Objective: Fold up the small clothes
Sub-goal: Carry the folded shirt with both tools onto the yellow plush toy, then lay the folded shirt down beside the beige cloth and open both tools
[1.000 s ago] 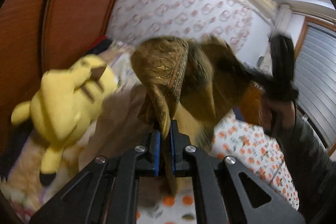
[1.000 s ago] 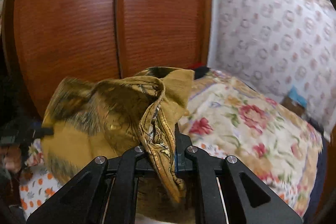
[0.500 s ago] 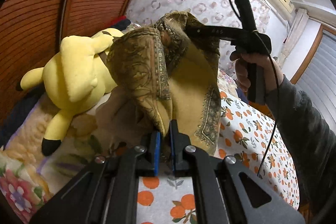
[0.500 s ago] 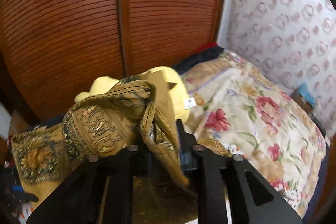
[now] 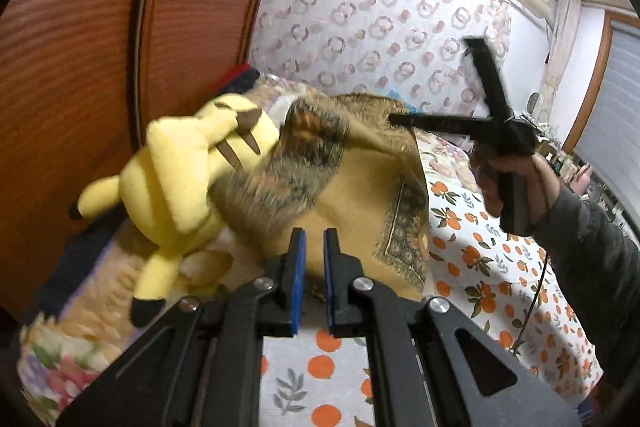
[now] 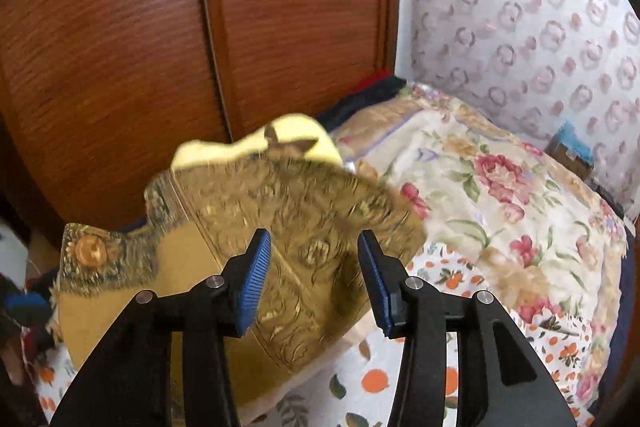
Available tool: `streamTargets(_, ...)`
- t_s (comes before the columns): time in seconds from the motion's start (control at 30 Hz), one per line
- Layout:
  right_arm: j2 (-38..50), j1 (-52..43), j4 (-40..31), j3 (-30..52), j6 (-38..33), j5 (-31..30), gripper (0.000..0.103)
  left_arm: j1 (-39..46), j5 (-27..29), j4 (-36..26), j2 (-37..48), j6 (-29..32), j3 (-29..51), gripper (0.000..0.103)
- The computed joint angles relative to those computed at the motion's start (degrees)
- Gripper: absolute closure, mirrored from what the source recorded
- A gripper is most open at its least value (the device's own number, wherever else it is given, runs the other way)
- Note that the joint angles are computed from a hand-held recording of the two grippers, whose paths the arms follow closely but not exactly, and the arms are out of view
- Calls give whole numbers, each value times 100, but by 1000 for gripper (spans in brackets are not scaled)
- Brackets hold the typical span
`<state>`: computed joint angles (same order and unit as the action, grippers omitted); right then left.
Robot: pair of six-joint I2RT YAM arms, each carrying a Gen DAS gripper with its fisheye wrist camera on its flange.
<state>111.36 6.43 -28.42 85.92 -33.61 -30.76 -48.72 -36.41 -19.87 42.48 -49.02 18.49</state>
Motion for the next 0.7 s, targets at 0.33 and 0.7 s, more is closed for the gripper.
streamTargets(0.33,-94,-57,196,-482,114,-342,57,-158,-374,-715,485,163,729,87)
streamTargets(0.7,-775,77,1126,-1910,24,91,56,-666,-665,-861,816,256,1138,64)
